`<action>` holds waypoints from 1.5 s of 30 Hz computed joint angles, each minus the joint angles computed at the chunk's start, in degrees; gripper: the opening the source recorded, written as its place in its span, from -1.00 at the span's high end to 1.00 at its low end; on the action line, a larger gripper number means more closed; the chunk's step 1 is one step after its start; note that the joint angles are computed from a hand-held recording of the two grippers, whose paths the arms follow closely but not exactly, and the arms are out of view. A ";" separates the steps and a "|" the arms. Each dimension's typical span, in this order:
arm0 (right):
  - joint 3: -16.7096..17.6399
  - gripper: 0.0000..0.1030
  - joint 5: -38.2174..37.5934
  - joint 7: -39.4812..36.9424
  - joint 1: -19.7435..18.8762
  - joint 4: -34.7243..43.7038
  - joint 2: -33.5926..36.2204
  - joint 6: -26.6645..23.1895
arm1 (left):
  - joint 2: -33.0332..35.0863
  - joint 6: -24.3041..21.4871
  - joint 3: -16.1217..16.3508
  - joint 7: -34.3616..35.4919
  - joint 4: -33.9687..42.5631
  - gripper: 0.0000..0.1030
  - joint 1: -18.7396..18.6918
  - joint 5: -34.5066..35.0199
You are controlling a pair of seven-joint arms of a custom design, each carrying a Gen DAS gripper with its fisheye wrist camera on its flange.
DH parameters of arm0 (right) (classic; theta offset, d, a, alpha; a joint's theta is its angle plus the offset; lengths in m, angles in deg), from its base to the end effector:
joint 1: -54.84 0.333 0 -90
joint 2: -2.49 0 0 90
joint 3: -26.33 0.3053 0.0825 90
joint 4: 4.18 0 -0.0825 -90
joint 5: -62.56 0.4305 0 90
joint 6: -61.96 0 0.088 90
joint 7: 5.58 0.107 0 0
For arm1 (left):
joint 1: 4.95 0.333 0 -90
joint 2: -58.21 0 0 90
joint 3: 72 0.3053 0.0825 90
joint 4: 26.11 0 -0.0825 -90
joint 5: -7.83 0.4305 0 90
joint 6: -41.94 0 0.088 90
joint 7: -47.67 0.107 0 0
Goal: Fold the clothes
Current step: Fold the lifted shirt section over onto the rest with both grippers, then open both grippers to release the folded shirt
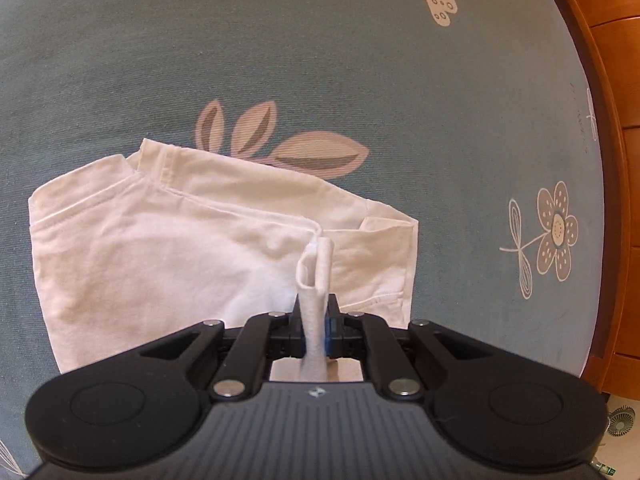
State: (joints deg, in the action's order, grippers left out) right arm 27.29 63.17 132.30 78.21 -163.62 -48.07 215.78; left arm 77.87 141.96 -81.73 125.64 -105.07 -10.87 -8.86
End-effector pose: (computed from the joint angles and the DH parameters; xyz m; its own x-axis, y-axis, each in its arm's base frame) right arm 0.3542 0.1598 0.5158 -0.2094 -0.8268 -0.5220 -0.7330 0.4861 -0.4759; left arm 0.6802 -0.1997 0.5131 0.0037 -0.9423 0.3347 -0.9985 0.0145 0.0520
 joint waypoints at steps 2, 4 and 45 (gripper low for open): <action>-0.35 0.94 0.43 0.64 -0.39 -1.06 -0.66 0.69 | 1.06 -0.55 -0.06 -0.47 1.26 0.89 -0.72 1.21; -1.18 0.94 1.16 0.84 -0.31 -1.95 -0.89 1.37 | 2.03 -1.09 -0.08 -0.85 2.35 0.89 -1.37 2.36; -24.93 0.21 13.30 -16.19 11.37 -11.48 -4.18 16.27 | -18.81 4.33 4.25 19.91 -23.47 0.16 8.79 -19.74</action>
